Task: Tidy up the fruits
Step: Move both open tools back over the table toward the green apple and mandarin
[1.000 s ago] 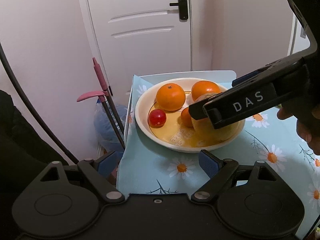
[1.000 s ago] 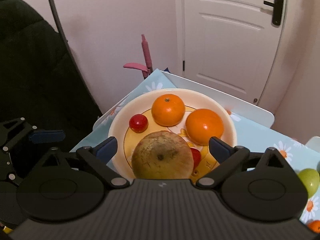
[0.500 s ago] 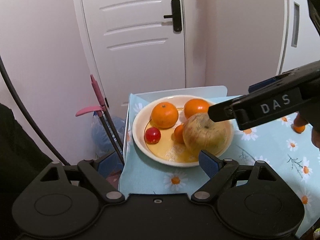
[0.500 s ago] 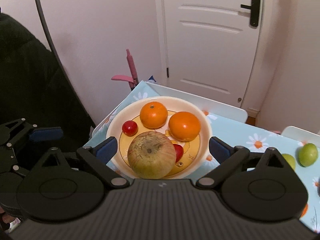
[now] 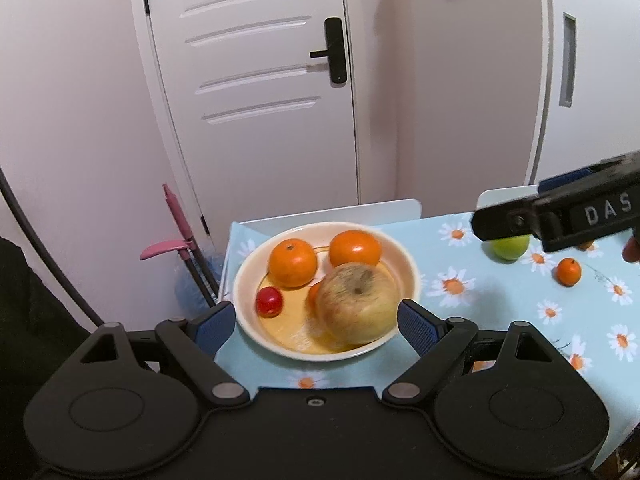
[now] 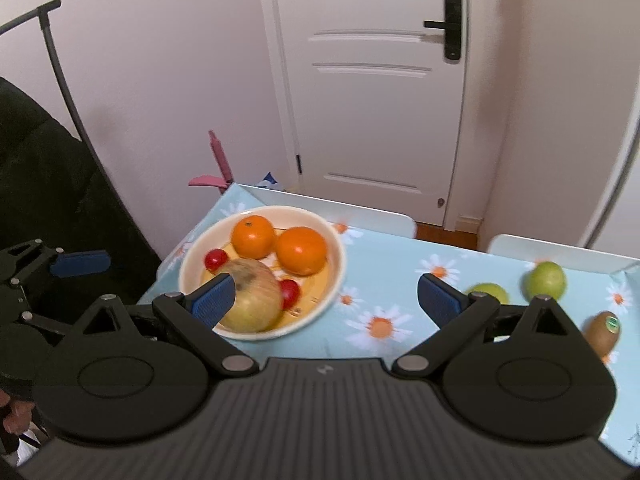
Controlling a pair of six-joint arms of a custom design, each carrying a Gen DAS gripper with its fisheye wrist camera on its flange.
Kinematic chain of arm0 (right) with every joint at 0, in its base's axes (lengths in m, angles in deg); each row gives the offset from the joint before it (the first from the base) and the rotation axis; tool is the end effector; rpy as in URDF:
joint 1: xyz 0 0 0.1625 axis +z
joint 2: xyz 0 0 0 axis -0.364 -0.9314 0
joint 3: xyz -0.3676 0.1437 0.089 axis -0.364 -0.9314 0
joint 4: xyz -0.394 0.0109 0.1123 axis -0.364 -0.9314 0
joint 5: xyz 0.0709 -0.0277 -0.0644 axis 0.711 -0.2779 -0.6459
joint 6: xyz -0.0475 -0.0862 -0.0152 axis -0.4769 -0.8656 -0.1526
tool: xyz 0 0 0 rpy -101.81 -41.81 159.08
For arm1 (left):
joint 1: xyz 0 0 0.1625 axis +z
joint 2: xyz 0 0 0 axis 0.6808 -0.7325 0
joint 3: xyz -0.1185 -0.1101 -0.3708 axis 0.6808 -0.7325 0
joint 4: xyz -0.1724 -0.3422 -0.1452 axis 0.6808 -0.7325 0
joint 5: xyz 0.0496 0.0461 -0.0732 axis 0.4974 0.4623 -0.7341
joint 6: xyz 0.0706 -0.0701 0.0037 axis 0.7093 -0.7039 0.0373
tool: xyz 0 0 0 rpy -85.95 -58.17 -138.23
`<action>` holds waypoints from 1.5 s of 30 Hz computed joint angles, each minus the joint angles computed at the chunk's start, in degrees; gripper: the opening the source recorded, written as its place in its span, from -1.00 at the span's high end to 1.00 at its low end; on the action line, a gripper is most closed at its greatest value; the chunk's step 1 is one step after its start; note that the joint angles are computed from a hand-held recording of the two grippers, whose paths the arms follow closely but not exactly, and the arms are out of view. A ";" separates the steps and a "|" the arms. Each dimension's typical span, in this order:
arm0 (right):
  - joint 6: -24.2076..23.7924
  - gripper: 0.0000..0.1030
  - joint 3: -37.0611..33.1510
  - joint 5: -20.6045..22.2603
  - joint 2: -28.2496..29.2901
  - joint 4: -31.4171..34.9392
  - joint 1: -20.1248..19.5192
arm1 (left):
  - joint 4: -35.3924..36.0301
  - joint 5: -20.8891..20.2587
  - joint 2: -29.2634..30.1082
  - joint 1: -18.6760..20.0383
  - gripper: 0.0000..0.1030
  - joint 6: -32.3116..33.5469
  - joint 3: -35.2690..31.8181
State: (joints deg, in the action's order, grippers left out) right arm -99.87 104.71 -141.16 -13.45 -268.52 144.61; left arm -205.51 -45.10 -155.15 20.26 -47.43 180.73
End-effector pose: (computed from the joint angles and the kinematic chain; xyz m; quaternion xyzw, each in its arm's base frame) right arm 0.3836 -0.4577 -0.0326 0.2383 -0.8653 0.3576 0.2581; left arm 0.0008 -0.4404 0.3035 0.2936 0.8170 -0.3598 0.3419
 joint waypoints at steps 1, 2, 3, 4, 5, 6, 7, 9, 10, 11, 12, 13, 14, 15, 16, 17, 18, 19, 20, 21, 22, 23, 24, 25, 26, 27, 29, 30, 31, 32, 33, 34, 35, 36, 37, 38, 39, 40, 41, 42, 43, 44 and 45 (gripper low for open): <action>-0.36 -1.00 1.43 0.10 -0.98 -0.58 -0.35 | -0.54 0.60 0.42 -0.75 -0.77 -0.63 0.34; -0.62 -1.00 2.75 0.23 -1.95 -0.97 -0.68 | -1.00 1.22 0.85 -1.48 -0.77 -1.34 0.70; -0.89 -1.00 4.06 0.48 -3.01 -1.28 -1.13 | -1.23 2.02 1.34 -2.37 -0.77 -2.39 1.02; -1.20 -1.00 5.60 0.80 -4.22 -1.68 -1.64 | -1.48 2.78 1.87 -3.30 -0.77 -3.48 1.36; -1.61 -1.00 6.96 1.06 -5.30 -2.03 -2.11 | -1.89 3.51 2.46 -4.24 -0.77 -4.47 1.76; -2.14 -1.00 8.17 1.22 -6.35 -2.19 -2.58 | -2.38 4.20 3.06 -5.15 -0.77 -5.36 2.17; -2.92 -1.00 9.47 1.41 -7.52 -2.42 -3.18 | -2.91 4.81 3.85 -5.97 -0.77 -6.25 2.48; -4.41 -1.00 11.96 1.98 -9.64 -3.08 -4.41 | -3.87 6.02 5.74 -7.57 -0.77 -8.33 2.90; -5.16 -1.00 13.25 2.41 -10.86 -3.27 -5.25 | -4.30 6.57 6.84 -8.31 -0.77 -9.45 2.99; -5.71 -1.00 14.27 2.73 -11.65 -3.68 -5.93 | -4.52 6.96 7.83 -8.85 -0.77 -10.41 2.91; -6.35 -1.00 15.46 3.22 -12.72 -3.97 -6.86 | -4.85 7.41 9.11 -9.46 -0.77 -11.57 2.82; -6.86 -1.00 16.33 3.68 -13.49 -4.14 -7.66 | -5.14 7.74 10.14 -9.90 -0.77 -12.38 2.68; -7.48 -1.00 17.11 4.14 -14.12 -4.42 -8.54 | -5.55 8.04 11.37 -10.36 -0.77 -13.21 2.48; -8.21 -1.00 17.95 4.56 -14.76 -4.98 -9.42 | -6.02 8.18 12.75 -10.65 -0.77 -13.95 2.14; -9.12 -1.00 18.87 5.08 -15.33 -5.86 -10.41 | -6.48 8.15 14.13 -10.74 -0.77 -14.58 1.69; -9.99 -1.00 19.55 5.67 -15.87 -6.22 -11.27 | -6.95 8.05 15.60 -10.79 -0.77 -15.37 1.21; -10.75 -1.00 19.93 6.10 -16.29 -6.12 -12.01 | -7.30 7.90 16.75 -10.75 -0.77 -15.95 0.84; -11.71 -1.00 20.37 6.39 -16.69 -6.20 -12.79 | -7.68 7.74 18.14 -10.63 -0.77 -16.41 0.27; -12.61 -1.00 20.86 6.76 -17.20 -6.32 -13.49 | -8.03 7.66 19.54 -10.58 -0.77 -16.83 -0.35; -13.49 -1.00 21.38 7.32 -17.73 -6.31 -14.35 | -8.42 7.51 20.89 -10.54 -0.77 -17.19 -0.97; -14.10 -1.00 21.65 7.74 -18.01 -6.25 -15.03 | -8.76 7.29 22.07 -10.45 -0.77 -17.47 -1.57; -14.81 -1.00 21.92 8.10 -18.28 -6.25 -15.79 | -9.03 7.04 23.15 -10.34 -0.77 -17.67 -2.24; -15.43 -1.00 22.00 8.36 -18.34 -6.21 -16.46 | -9.28 6.71 24.31 -10.20 -0.77 -17.87 -2.99; -15.93 -1.00 22.02 8.60 -18.40 -6.07 -17.01 | -9.53 6.31 25.40 -10.01 -0.77 -17.96 -3.76; -16.41 -1.00 22.10 8.86 -18.47 -6.03 -17.56 | -9.76 5.90 26.43 -9.75 -0.77 -17.88 -4.51; -16.91 -1.00 22.13 9.17 -18.47 -5.99 -18.17 | -9.97 5.46 27.71 -9.45 -0.77 -17.68 -5.51; -17.72 -1.00 22.03 9.84 -18.30 -5.80 -19.54 | -10.51 4.64 29.89 -8.90 -0.77 -16.90 -7.18; -17.91 -1.00 21.96 10.13 -18.18 -5.68 -20.04 | -10.68 4.23 30.94 -8.59 -0.77 -16.48 -7.99; -18.03 -0.99 21.89 10.51 -18.07 -5.42 -20.66 | -10.78 3.78 32.15 -8.21 -0.77 -16.04 -8.96; -18.06 -0.97 21.80 10.81 -17.95 -5.13 -21.16 | -10.76 3.33 33.24 -7.83 -0.77 -15.60 -9.93; -18.06 -0.97 21.74 11.16 -17.83 -4.89 -21.65 | -10.71 2.82 34.30 -7.44 -0.77 -15.12 -10.87; -18.09 -0.95 21.71 11.53 -17.66 -4.72 -22.13 | -10.63 2.32 35.20 -7.10 -0.77 -14.66 -11.66; -18.11 -0.93 21.67 11.86 -17.47 -4.50 -22.56 | -10.41 1.75 36.19 -6.71 -0.77 -14.20 -12.61; -18.15 -0.91 21.65 12.11 -17.33 -4.33 -22.90 | -10.09 1.20 37.00 -6.37 -0.77 -13.91 -13.44; -18.16 -0.89 21.66 12.43 -17.16 -4.11 -23.27 | -9.70 0.74 37.71 -6.11 -0.76 -13.74 -14.22; -18.13 -0.87 21.68 12.72 -16.97 -3.94 -23.63 | -9.40 0.25 38.45 -5.80 -0.76 -13.54 -14.99; -18.07 -0.87 21.64 12.96 -16.80 -3.78 -23.93 | -8.99 -0.18 39.17 -5.51 -0.76 -13.31 -15.81; -17.95 -0.85 21.65 13.28 -16.63 -3.55 -24.25 | -8.65 -0.50 39.81 -5.27 -0.76 -13.08 -16.53; -17.84 -0.83 21.66 13.60 -16.48 -3.30 -24.55 | -8.40 -0.77 40.41 -5.07 -0.76 -12.88 -17.19; -17.81 -0.81 21.48 13.80 -16.25 -3.04 -24.75 | -8.14 -1.00 40.97 -4.88 -0.75 -12.77 -17.82; -17.83 -0.79 21.43 14.02 -16.09 -2.86 -24.96 | -7.85 -1.23 41.40 -4.69 -0.74 -12.77 -18.36; -17.85 -0.76 21.38 14.19 -15.99 -2.73 -25.12 | -7.55 -1.36 41.78 -4.55 -0.71 -12.88 -18.85; -17.81 -0.75 21.30 14.41 -15.92 -2.52 -25.32 | -7.28 -1.54 42.10 -4.42 -0.68 -12.99 -19.32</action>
